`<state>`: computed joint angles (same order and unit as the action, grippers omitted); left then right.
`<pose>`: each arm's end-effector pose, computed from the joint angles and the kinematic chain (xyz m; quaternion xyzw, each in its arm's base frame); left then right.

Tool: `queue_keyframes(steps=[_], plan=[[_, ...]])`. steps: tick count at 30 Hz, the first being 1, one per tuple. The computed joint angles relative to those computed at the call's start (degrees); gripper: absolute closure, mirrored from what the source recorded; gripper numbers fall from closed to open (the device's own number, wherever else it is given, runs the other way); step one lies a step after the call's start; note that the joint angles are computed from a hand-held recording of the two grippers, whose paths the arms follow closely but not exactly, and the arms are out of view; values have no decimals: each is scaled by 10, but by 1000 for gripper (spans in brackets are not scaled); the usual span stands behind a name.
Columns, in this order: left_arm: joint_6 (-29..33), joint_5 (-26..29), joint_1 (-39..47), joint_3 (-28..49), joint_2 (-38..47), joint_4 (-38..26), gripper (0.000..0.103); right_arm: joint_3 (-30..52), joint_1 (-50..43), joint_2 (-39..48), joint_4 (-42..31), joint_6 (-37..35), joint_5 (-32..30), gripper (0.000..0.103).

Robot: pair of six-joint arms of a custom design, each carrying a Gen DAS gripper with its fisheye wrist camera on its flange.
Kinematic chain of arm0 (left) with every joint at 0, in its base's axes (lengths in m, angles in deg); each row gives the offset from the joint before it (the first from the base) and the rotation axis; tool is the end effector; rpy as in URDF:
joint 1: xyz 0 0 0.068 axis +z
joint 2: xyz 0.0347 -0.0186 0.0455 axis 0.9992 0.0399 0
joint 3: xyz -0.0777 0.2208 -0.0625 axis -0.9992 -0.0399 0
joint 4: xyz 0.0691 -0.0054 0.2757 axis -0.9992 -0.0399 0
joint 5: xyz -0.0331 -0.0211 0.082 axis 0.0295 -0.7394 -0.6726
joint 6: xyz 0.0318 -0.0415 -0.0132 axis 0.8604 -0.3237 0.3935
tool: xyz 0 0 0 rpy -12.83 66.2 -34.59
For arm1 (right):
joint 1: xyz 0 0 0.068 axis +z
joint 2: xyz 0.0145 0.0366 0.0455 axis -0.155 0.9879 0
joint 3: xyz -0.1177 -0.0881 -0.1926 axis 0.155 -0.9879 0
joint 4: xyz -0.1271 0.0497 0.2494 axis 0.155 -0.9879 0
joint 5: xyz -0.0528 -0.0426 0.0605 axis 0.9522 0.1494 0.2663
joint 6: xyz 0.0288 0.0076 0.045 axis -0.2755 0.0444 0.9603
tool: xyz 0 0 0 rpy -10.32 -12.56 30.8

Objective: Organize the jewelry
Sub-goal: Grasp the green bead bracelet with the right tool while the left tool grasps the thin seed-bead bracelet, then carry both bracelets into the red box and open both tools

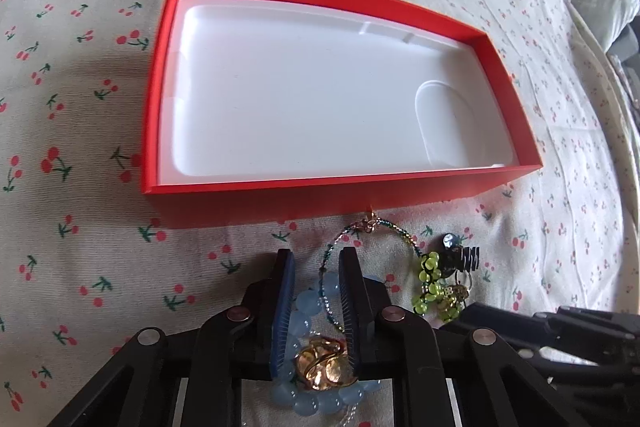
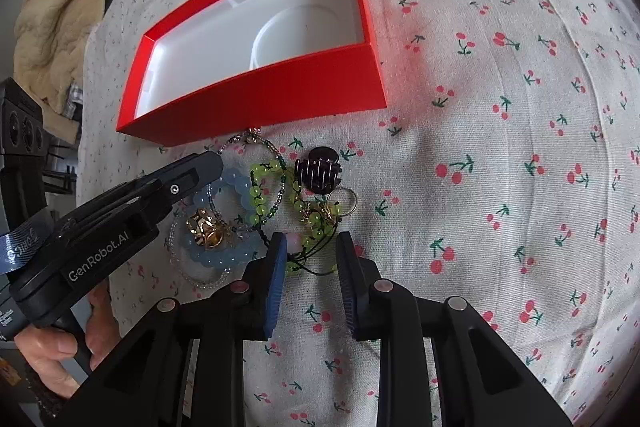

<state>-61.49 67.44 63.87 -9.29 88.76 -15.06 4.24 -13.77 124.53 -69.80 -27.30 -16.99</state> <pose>0.2445 -0.1146 0.1900 0.0155 0.9737 -0.1608 0.1610 0.2201 -0.0053 0.1991 -0.0177 0.9805 0.1851 0.0635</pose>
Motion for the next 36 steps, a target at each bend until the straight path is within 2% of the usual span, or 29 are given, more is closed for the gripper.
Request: queue_keyframes(steps=[2,4,8,17,28,36], plan=[[-3,-11,-10,4,11,5,90,-7,13,-1,13,11,8,82],[-5,-21,-16,3,12,7,98,-9,16,-4,19,11,10,88],[-10,-37,-25,3,12,9,103,-11,19,-7,27,16,5,95],[-21,-55,-39,-7,-56,-16,103,-7,-3,-56,7,-7,-10,95],[-43,-90,-63,-2,-150,-58,103,18,-21,-124,-22,-21,-57,95],[-55,-114,-70,14,-193,-73,103,63,-23,-140,-9,-2,-75,95]])
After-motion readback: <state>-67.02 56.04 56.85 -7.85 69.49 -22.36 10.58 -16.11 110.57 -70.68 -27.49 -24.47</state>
